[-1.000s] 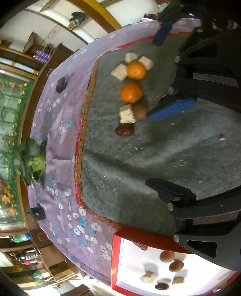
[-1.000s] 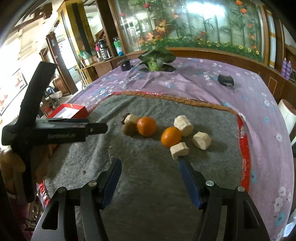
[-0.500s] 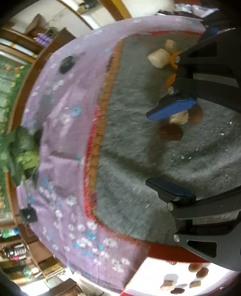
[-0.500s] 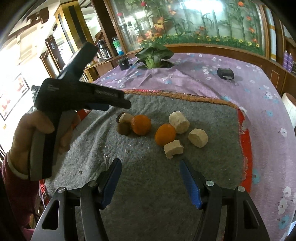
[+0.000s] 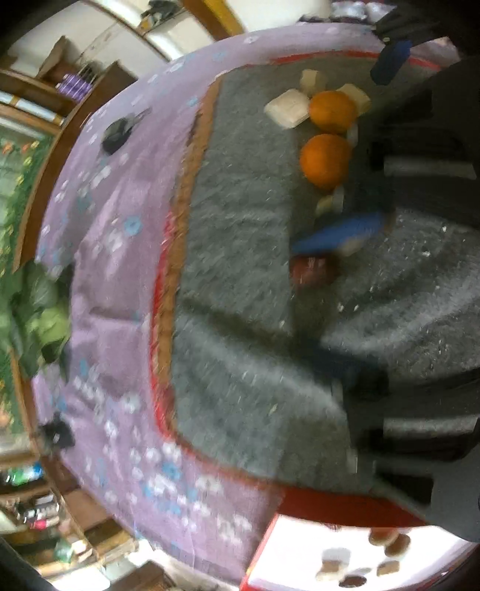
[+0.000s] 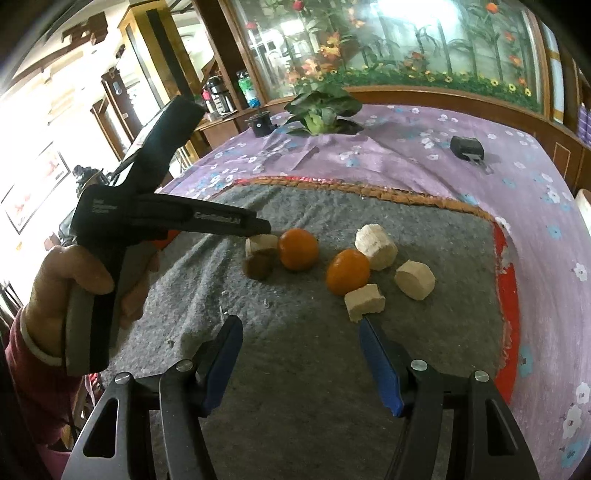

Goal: Organize fruits
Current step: 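Grasp a red date with the left gripper while the right gripper grasps a brown round fruit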

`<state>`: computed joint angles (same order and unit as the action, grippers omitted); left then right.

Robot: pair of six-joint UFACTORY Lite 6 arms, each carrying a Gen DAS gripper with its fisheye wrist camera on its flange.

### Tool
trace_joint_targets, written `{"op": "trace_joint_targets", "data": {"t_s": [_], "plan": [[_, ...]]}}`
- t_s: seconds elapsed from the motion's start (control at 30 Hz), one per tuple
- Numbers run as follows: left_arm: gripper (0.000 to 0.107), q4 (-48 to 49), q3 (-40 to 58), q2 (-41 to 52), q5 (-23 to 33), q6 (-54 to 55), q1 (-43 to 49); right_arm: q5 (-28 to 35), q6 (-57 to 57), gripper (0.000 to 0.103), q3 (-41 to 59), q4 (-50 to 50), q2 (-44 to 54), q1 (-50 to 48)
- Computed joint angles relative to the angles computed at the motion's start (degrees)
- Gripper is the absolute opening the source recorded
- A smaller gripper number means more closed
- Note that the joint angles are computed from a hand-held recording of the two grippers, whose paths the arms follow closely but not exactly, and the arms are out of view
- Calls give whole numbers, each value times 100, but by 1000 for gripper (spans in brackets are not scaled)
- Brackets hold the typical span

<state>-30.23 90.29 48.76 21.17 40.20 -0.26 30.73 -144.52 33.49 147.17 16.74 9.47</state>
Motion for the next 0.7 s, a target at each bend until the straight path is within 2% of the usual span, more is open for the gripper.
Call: {"op": "trace_joint_targets", "data": {"t_s": [0.07, 0.13, 0.3, 0.43, 0.53, 0.63, 0.7], "plan": [[26, -376, -31, -22, 65, 428, 56, -49, 10, 64, 91, -11, 50, 93], [16, -881, 28, -9, 400, 885, 190, -116, -31, 64, 187, 41, 96, 234], [16, -1225, -92, -149, 638, 1127, 505, -191, 43, 64, 661, -23, 434, 620], [16, -1640, -425, -465, 744, 1625, 793, -442, 55, 64, 1435, -56, 1008, 897], [16, -1896, -744, -776, 686, 2024, 955, -783, -196, 57, 2060, 264, 1471, 1014], [16, -2184, -1070, -1065, 590, 2448, 1097, -848, 669, 48, 2623, -539, 1923, 891], [17, -2363, -1252, -1214, 503, 2716, 1156, -1129, 759, 44, 2957, -570, 2145, 957]]}}
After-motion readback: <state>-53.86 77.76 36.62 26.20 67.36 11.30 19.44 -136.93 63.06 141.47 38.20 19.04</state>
